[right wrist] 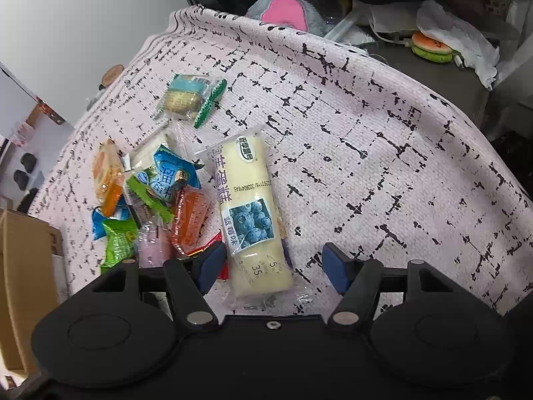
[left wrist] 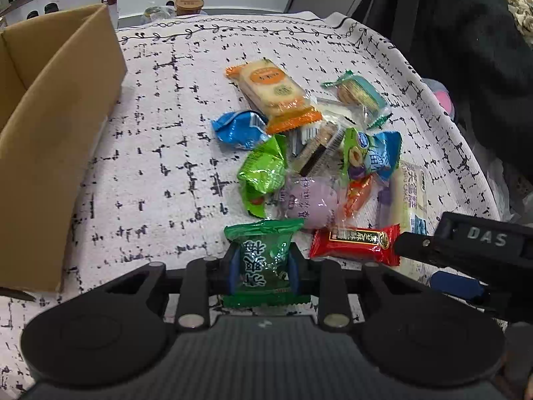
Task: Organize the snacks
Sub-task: 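Grasp the green candy packet with the left tool while the right tool grasps the white cake bar, then carry both snacks to the cardboard box and open both tools to drop them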
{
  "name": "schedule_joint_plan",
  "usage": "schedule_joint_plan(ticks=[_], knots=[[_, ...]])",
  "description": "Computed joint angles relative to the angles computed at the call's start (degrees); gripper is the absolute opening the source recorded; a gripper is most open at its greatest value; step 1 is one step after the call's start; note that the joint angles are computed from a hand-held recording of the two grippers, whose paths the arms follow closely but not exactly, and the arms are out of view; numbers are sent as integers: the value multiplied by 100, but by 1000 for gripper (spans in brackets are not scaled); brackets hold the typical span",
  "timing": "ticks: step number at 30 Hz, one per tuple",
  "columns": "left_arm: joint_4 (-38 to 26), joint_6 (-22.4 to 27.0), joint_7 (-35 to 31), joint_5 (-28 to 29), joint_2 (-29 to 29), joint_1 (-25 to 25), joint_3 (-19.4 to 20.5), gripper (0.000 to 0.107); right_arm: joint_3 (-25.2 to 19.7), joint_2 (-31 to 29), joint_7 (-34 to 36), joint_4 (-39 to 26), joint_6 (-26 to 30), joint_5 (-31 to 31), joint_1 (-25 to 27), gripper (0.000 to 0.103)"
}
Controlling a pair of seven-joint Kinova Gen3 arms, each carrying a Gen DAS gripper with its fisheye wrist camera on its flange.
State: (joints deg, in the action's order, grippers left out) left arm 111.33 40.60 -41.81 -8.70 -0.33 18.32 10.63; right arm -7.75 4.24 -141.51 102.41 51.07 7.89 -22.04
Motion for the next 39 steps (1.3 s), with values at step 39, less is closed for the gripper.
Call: schedule_joint_plan(ticks=[39], knots=[[120, -122, -1585, 799, -1360, -727, -39, 27, -847, -1043, -1373, 266, -326, 1012, -85, 29]])
